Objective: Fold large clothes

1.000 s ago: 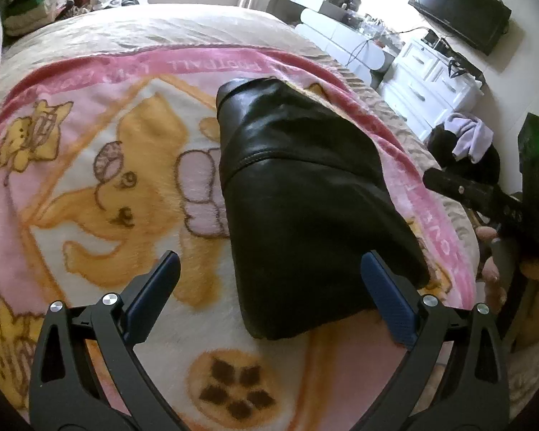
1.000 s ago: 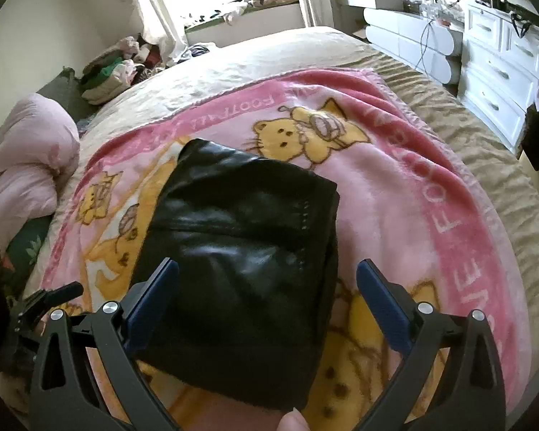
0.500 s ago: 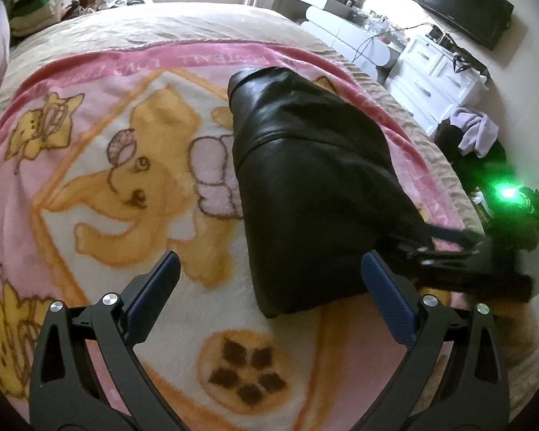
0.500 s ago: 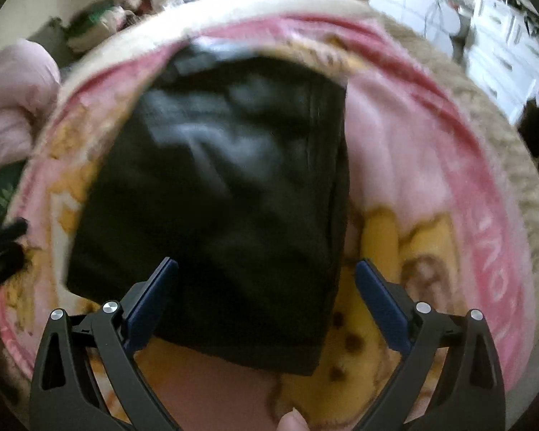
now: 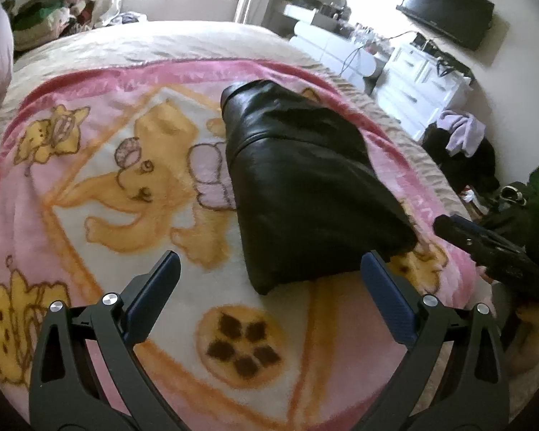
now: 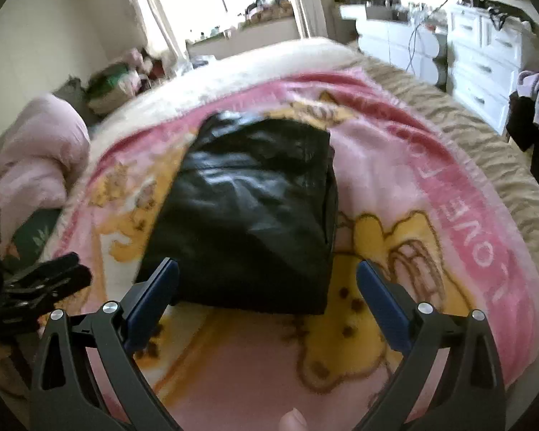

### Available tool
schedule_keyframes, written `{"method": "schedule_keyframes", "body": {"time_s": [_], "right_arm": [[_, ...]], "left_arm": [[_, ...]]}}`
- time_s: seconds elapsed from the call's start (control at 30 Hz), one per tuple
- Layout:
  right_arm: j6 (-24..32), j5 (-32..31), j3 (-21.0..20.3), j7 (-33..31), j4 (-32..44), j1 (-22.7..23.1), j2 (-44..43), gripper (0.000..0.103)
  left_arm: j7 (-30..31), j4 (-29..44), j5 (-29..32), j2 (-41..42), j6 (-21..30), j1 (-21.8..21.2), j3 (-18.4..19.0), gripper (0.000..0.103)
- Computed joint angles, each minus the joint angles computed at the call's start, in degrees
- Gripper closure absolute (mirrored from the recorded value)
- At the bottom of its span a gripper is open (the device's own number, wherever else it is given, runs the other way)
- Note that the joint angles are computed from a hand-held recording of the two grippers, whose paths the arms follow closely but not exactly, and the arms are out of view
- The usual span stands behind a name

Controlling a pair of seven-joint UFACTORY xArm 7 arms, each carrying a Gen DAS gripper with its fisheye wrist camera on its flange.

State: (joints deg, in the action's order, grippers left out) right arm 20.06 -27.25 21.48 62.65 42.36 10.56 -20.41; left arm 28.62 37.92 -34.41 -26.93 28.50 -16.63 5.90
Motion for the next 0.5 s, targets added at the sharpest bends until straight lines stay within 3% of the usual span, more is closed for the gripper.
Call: {"method": "schedule_keyframes", "body": {"time_s": [0.13, 0.5], "right_arm": [[-0.57, -3.37, 4.68, 5.83, -3.1, -2.49, -5.62, 0.005], [5.7, -8.09, 13.62, 11.82, -4.97, -3.95, -12.02, 0.004]], "left_arm": [[0.55, -3.27, -0.02, -4.31, -1.02, -0.28, -0.02, 0.009], [0.89, -10.44, 1.3, -11.29, -5.01, -2.97, 3.06, 0.009]]}}
